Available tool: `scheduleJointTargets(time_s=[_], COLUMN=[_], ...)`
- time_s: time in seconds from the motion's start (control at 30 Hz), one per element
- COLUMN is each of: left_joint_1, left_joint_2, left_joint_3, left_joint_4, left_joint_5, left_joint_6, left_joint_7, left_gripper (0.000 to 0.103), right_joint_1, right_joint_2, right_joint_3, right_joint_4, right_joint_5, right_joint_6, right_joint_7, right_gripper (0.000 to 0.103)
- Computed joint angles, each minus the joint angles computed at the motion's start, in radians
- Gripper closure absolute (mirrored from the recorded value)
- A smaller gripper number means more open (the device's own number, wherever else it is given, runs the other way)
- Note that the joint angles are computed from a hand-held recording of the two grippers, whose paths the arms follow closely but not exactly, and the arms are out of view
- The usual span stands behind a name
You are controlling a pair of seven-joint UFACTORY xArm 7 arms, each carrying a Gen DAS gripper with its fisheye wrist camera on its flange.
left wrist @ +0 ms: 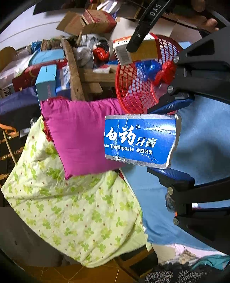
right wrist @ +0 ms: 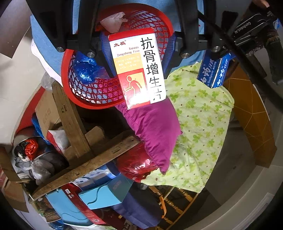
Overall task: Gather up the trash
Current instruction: 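Carry both boxes up and over to the red mesh basket, then open both grippers to drop the boxes into the basket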
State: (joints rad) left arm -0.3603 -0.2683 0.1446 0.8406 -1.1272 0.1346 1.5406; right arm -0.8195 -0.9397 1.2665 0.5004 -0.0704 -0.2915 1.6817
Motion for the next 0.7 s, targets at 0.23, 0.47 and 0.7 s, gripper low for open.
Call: scheduleJointTargets(time_s=[0.23,0.47,0.7], left_joint_1=[0.067,0.121,0.138], left_joint_2=[0.040,0.081,0.100], left_joint_3=[-0.019,-0.087,-0.123], left_joint_4=[0.064,0.093,0.090], left_joint_5=[0.033,0.023,0.017], left_joint_6=[0.243,0.323,0.313], left_joint_7=[-0.057,-0.048,-0.049], left_gripper=[0.044,0.043,0.040], right_joint_1=[0.005,-0.001,-0.020], right_joint_2=[-0.004,0.016,0.078], right_joint_3=[-0.003,0.000,0.005], right_joint_4=[-0.029,-0.048,-0.039], right_joint_5=[0.028,0.040,0.031], right_joint_6=[-0.009,-0.032,-0.052], right_joint_7=[0.044,0.082,0.073], right_gripper=[0.048,0.047,0.045])
